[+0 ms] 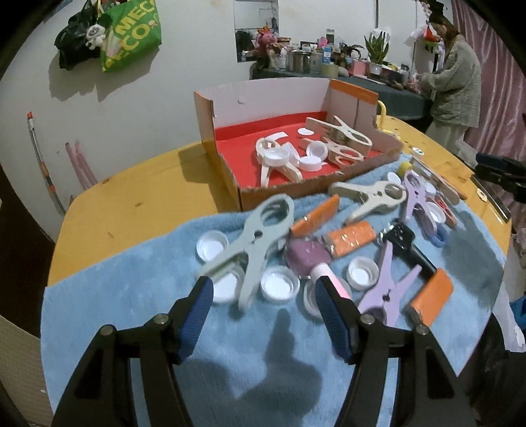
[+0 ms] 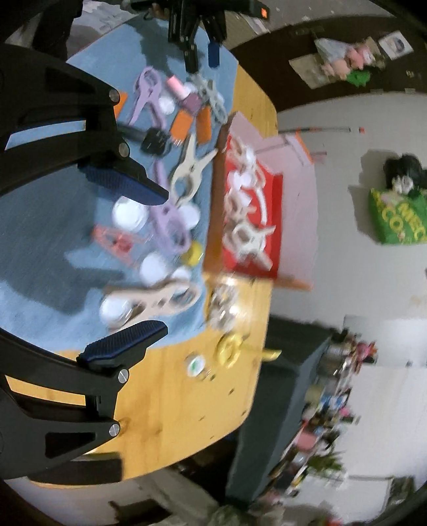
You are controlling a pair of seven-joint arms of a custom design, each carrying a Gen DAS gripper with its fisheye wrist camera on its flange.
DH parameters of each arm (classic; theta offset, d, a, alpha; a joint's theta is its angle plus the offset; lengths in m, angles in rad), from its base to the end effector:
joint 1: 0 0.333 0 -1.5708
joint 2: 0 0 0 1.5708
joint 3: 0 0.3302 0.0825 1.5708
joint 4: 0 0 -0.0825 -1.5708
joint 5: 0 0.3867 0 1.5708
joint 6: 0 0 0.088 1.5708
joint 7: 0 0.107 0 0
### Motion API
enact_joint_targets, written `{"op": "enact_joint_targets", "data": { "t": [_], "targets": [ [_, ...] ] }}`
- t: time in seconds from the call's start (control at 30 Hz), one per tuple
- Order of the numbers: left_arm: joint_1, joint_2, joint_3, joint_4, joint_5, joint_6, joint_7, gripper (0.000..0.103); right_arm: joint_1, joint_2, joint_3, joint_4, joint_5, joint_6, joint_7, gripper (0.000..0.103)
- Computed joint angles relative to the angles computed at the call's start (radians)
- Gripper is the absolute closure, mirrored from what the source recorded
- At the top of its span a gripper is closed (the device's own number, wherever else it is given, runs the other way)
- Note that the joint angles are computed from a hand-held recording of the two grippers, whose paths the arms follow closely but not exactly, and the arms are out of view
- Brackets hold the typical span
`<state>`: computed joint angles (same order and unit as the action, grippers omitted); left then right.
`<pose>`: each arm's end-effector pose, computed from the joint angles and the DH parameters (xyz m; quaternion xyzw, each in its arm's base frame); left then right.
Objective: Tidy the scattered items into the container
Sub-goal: 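Withdraw both grippers from the box back over the towel, then lower the right gripper onto the orange wrapped block beside the towel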
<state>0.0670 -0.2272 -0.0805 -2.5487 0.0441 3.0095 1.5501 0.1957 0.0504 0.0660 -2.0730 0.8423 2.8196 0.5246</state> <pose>0.4809 -0.0107 0.4426 -0.6526 0.6785 -0.2289 0.2476 0.5882 0.1186 0.4860 -0.8080 0.4306 -0.1893 0.3549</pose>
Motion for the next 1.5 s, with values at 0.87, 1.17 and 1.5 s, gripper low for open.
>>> {"op": "enact_joint_targets", "data": {
  "t": [0.87,1.17,1.5],
  "targets": [
    [-0.074,-0.005,0.046,-0.037,-0.134,0.024,0.131,0.036,-0.074,0.083,0.028,-0.038,-0.161,0.031,-0.001,0.037],
    [-0.066,0.004,0.036,-0.031,-0.136,0.015,0.125,0.036,-0.098,0.171,-0.003,0.065,-0.312,0.014,0.118,0.037],
    [-0.037,0.009,0.017,-0.024,-0.105,0.000,0.065,0.036,-0.142,0.236,0.016,0.170,-0.411,-0.085,0.116,0.057]
  ]
}}
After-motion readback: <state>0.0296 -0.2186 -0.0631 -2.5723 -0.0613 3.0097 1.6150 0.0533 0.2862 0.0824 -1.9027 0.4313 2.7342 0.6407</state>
